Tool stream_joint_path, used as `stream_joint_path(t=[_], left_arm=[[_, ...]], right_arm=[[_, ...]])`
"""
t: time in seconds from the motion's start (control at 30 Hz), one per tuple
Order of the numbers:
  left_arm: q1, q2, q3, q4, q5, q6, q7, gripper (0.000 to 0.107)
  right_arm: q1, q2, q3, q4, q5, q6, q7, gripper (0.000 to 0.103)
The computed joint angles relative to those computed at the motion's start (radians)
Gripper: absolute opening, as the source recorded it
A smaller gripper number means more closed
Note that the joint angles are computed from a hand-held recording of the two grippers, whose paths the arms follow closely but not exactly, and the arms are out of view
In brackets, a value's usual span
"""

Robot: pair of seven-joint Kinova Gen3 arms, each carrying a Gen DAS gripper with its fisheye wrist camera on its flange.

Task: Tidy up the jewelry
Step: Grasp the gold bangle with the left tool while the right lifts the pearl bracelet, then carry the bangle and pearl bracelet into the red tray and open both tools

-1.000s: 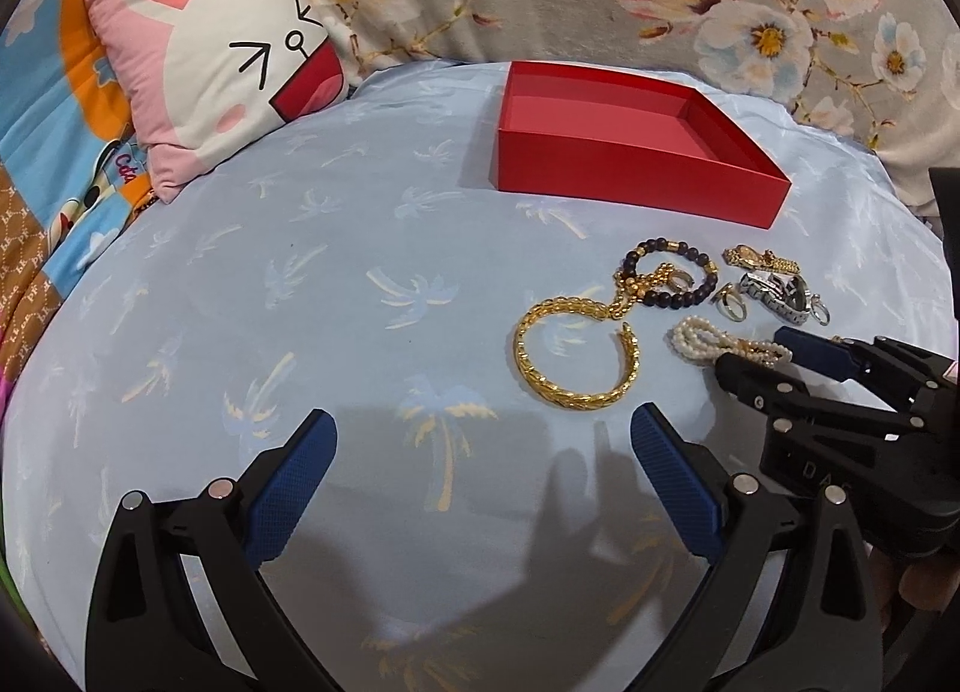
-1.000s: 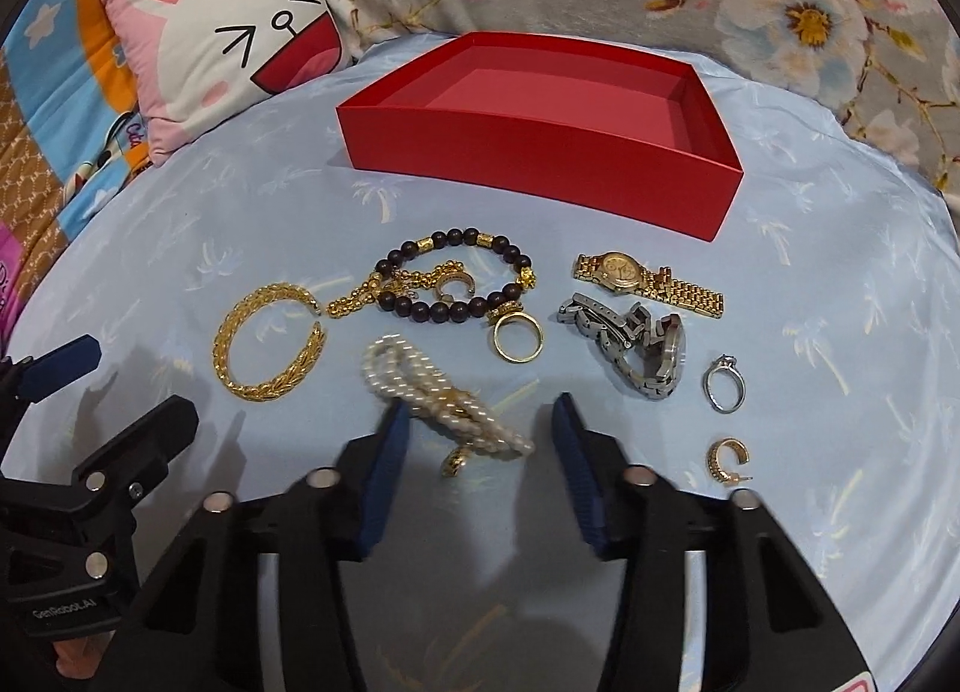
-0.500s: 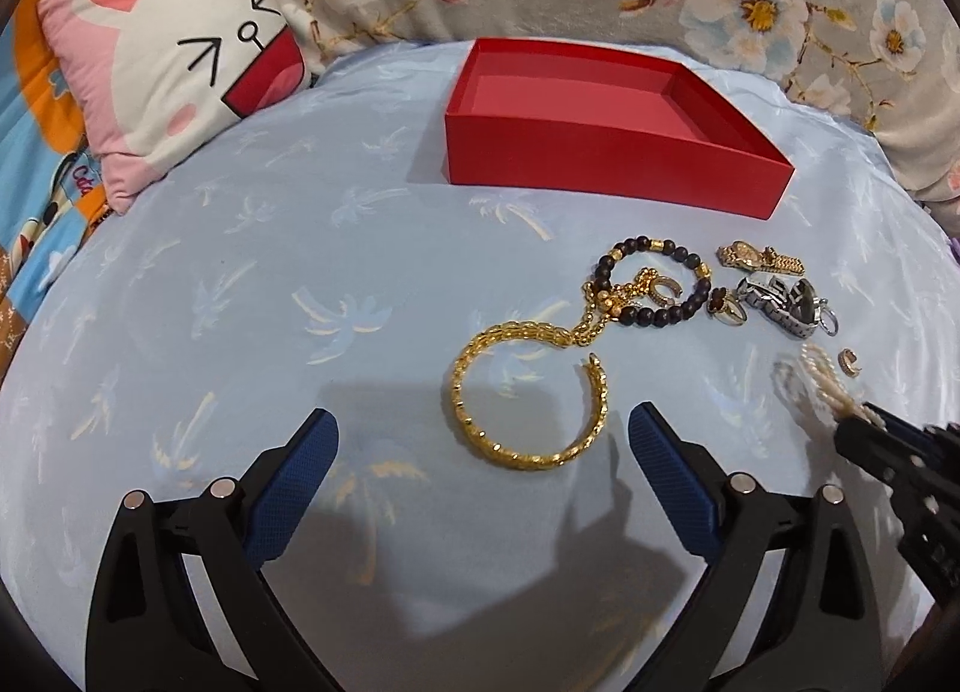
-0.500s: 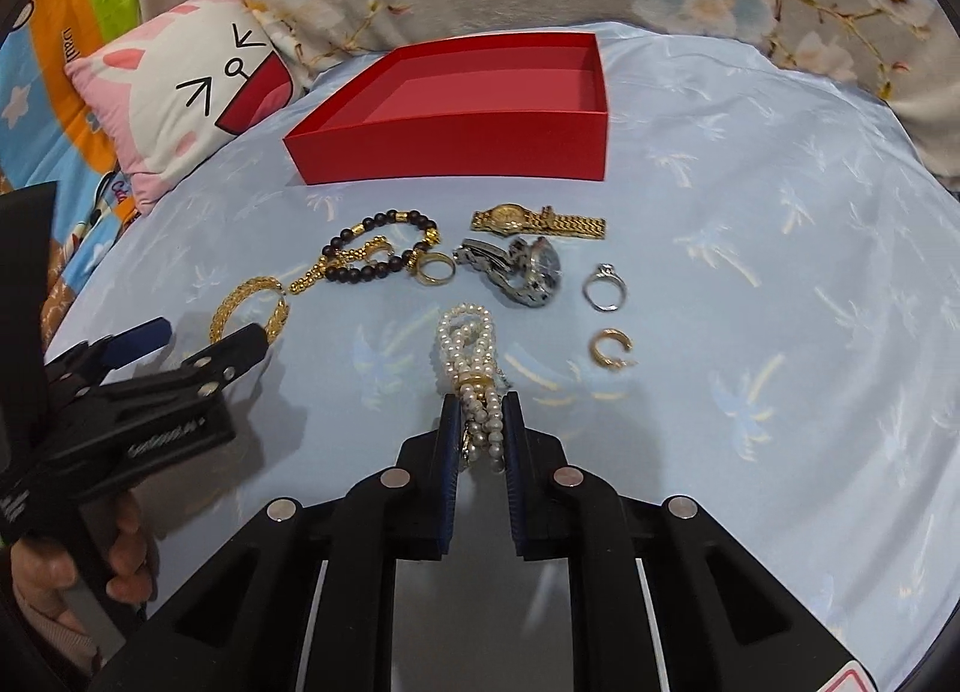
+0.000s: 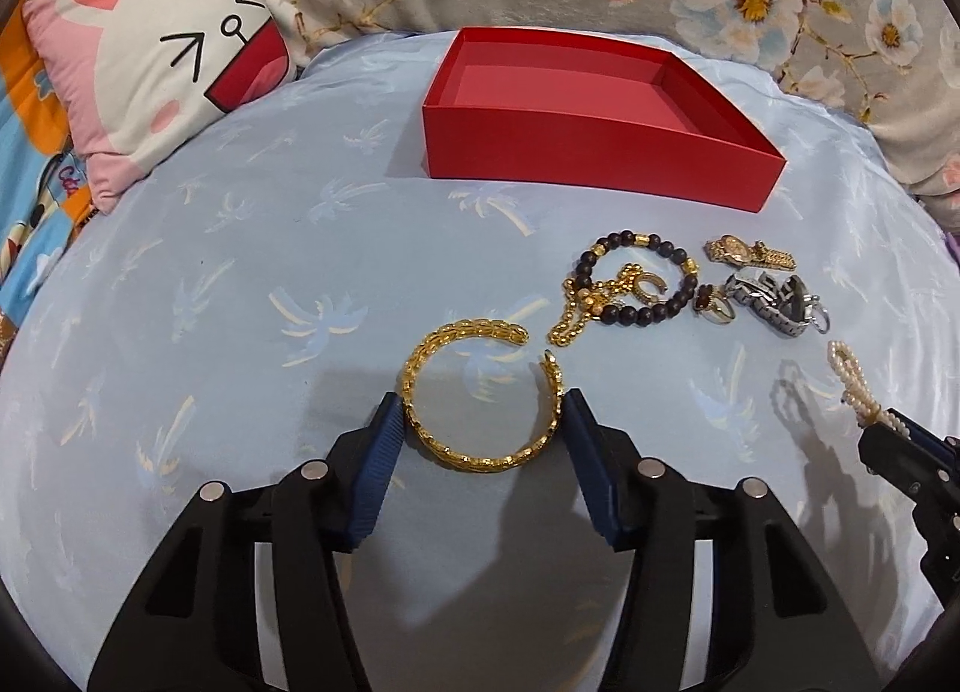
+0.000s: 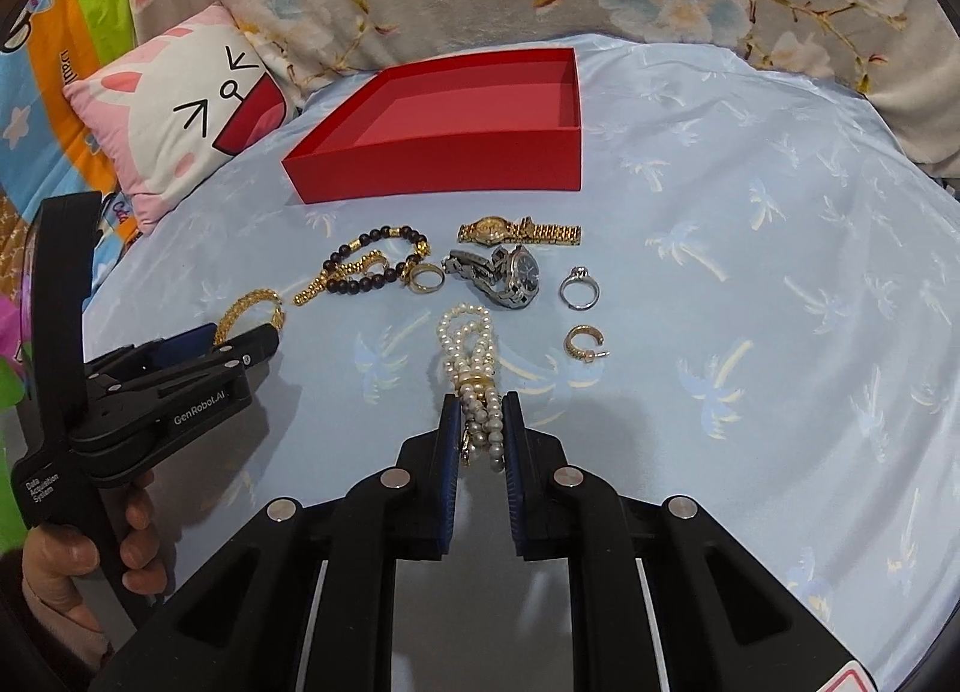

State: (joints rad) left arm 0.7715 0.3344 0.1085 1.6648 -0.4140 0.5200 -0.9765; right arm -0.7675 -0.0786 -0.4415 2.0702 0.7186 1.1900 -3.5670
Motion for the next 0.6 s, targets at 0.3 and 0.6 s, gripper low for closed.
stream_joint_path(t=[0.3, 0.6], left_arm=[[-0.077, -0.068, 0.049, 0.013, 0.082, -0.019, -0.092, 0.052], [-0.066, -0.001, 0.024, -0.224, 0.056, -0.006, -0.177, 0.052]], right_arm=[[0.015, -0.055, -0.009, -0.052, 0.033, 0.079, 0.063, 0.012], [0.164, -0.109, 0.181, -0.154, 0.095, -0.061, 0.415, 0.012]])
